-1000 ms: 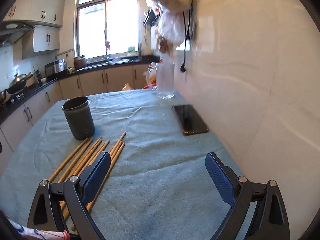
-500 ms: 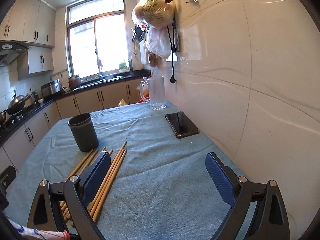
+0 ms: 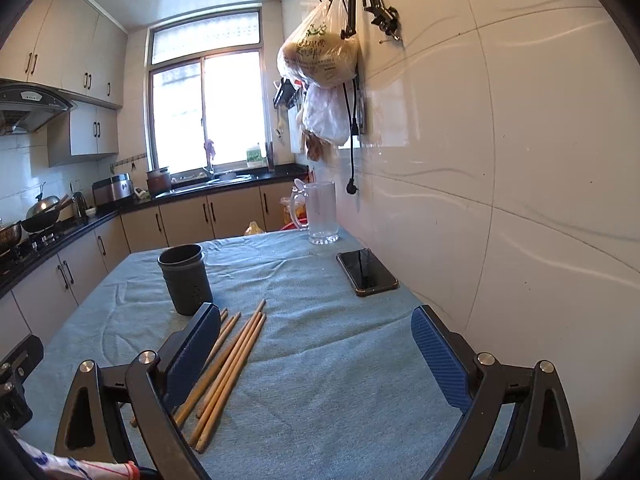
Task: Organize utensils
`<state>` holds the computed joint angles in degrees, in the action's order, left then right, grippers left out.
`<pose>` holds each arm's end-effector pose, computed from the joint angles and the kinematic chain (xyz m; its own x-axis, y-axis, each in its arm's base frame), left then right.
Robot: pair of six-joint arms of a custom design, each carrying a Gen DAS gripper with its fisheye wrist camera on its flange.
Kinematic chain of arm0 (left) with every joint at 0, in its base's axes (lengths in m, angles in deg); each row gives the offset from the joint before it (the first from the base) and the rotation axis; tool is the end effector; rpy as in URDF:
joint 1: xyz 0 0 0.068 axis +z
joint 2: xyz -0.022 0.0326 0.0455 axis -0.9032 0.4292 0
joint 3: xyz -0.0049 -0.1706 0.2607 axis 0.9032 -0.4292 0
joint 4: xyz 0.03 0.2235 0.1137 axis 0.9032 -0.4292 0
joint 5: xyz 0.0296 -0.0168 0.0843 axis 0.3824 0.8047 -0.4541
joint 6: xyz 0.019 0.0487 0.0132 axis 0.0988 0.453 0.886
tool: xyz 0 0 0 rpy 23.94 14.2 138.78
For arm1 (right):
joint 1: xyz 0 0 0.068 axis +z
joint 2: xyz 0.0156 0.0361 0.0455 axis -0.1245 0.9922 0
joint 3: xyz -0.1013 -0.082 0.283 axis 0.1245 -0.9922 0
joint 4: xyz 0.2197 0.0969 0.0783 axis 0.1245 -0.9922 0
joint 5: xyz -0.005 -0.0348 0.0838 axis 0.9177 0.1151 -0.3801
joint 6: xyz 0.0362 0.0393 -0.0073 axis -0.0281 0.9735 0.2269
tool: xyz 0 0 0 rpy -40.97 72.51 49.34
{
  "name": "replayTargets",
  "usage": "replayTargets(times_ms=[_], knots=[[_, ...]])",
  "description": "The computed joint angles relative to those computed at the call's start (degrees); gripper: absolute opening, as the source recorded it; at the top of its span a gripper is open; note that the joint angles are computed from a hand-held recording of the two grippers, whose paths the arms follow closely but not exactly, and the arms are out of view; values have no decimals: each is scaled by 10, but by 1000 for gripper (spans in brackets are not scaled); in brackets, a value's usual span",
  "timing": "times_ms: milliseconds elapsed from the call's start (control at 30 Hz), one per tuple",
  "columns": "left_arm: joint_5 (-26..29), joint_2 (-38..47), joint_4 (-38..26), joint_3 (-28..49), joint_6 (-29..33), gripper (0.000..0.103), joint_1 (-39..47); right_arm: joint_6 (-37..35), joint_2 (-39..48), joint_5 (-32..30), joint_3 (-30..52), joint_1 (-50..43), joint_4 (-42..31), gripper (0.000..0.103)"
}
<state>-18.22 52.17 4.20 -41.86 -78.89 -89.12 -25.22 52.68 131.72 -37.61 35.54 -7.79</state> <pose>0.3003 -0.1211 0.1265 -0.4126 0.0286 -0.9105 -0.0210 0.9989 0.0409 0.2669 0.2061 0.0951 -0.2490 0.1529 -0.9564 0.3122 0.9474 0.0702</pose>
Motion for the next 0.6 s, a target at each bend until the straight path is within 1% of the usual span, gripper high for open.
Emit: replayTargets(times_ms=[167,267,333,433,600], knots=[[5,-18,8,-21,4,103,-7,-15,1,46,-19,24,37,98],[4,-27,39,-42,4,103,-13,-59,14,94,-40,46,112,98],[4,-34,56,-54,3,103,-16,-74,16,104,-49,53,142,100],[-2,-38,78,-67,1,103,-23,-79,19,109,-56,61,160,100],[9,-33,121,-88,5,103,-28,-75,25,108,-49,65,147,100]])
